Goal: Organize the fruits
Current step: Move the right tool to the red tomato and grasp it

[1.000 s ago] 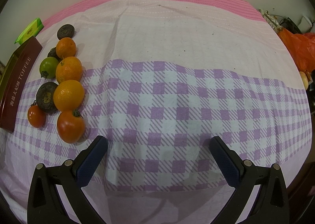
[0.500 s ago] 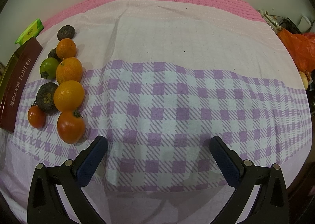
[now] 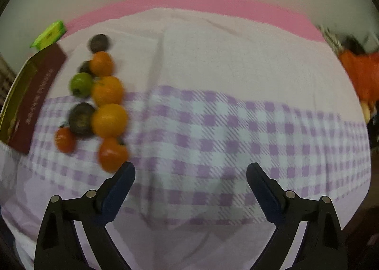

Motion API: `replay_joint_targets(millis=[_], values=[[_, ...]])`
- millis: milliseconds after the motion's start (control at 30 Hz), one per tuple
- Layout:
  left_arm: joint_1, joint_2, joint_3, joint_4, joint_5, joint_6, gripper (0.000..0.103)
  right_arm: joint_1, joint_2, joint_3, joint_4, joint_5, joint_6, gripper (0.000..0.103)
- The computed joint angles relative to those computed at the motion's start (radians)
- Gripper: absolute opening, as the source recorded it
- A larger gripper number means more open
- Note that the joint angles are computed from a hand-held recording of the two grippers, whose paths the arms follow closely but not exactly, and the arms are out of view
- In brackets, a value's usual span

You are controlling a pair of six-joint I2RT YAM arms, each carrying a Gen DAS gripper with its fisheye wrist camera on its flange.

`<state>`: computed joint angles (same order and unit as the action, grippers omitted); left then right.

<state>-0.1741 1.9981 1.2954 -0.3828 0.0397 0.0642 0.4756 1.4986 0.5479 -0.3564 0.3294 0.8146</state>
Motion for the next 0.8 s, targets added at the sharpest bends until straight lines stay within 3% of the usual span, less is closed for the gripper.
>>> replay_joint_targets(millis=[133,367,800], values=[[-0.01,-0.017,-0.011,-0.002,-0.014,0.001,0.074,0.067,0.026,0.057,-0.008,0.024,-0.031,0.093],[0.007,-0.014,-0.007,-0.015,-0.01,-0.012,0.077,0.057,0.134,0.102,0.063,-0.063,-0.088,0.072],[0.031,-0.004,0.006,-0.036,0.004,-0.043,0.078,0.038,0.265,0.177,0.116,-0.094,-0.13,0.054]])
